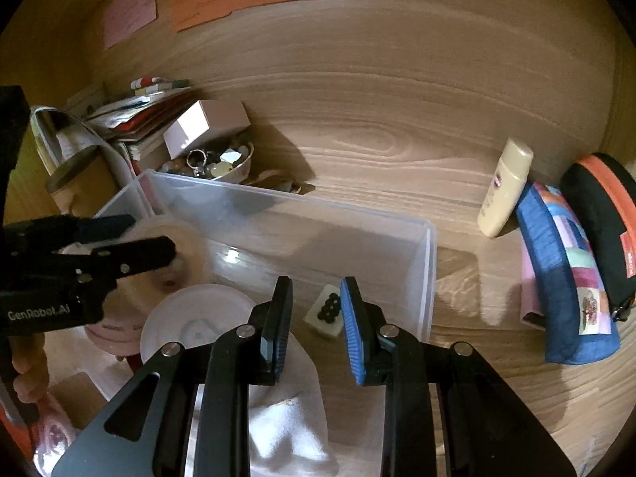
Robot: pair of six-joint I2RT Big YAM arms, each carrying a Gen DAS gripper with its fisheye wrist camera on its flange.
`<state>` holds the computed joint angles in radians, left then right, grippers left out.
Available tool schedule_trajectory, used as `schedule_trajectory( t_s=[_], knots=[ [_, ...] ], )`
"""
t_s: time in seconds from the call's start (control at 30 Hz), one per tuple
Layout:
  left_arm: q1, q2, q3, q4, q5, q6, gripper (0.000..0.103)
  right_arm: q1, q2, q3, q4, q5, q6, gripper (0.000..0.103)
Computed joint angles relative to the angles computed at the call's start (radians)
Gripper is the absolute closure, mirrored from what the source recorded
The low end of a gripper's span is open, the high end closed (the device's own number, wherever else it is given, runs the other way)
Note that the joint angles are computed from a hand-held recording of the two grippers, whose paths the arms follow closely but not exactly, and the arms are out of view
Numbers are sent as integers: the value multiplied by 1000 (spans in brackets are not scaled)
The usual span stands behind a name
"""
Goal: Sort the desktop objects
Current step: 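Place the tape roll and domino tile into the clear box, opening both tools, then grasp the bagged pink rope with the left tool while the right tool grasps the green pump bottle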
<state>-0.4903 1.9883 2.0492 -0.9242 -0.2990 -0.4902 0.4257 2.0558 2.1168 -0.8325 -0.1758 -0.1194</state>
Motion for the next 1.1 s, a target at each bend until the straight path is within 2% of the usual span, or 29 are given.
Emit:
schedule_trajectory(
  t_s=[0.07, 0.17, 0.3, 0.4, 0.47, 0.57, 0.67, 0.83, 0.97, 1.1],
  knots=[
    [-10, -11, -13, 24, -26, 14, 37, -2, -1, 0, -1, -7, 0, 80],
    [-28, -14, -15, 27, -107, 46, 37, -1, 1, -1, 4, -5, -3, 79],
    [-30, -9, -8, 19, -104, 58, 37, 2, -3, -10, 18, -4, 0, 74],
    [-29, -17, -19, 13, -117, 61, 31, 3, -18, -33, 50, -2, 10, 52],
    [-29, -21, -26, 26, -118, 55, 27, 3, -46, -79, 110, 4, 21, 32],
    [-22, -39, -47, 50, -96, 43, 27, 4, -77, -125, 164, 7, 20, 23],
    [-23, -64, -72, 64, -111, 38, 22, 9, -89, -142, 185, 21, 15, 20],
    [-31, -127, -130, 63, -104, 10, 12, 8, -76, -113, 138, -5, 11, 20],
    [-55, -189, -192, 41, -171, 2, 9, 21, -103, -135, 151, 50, -6, 20],
    [-82, -244, -256, 21, -224, -2, 7, 28, -153, -170, 128, 48, -23, 20]
  ],
)
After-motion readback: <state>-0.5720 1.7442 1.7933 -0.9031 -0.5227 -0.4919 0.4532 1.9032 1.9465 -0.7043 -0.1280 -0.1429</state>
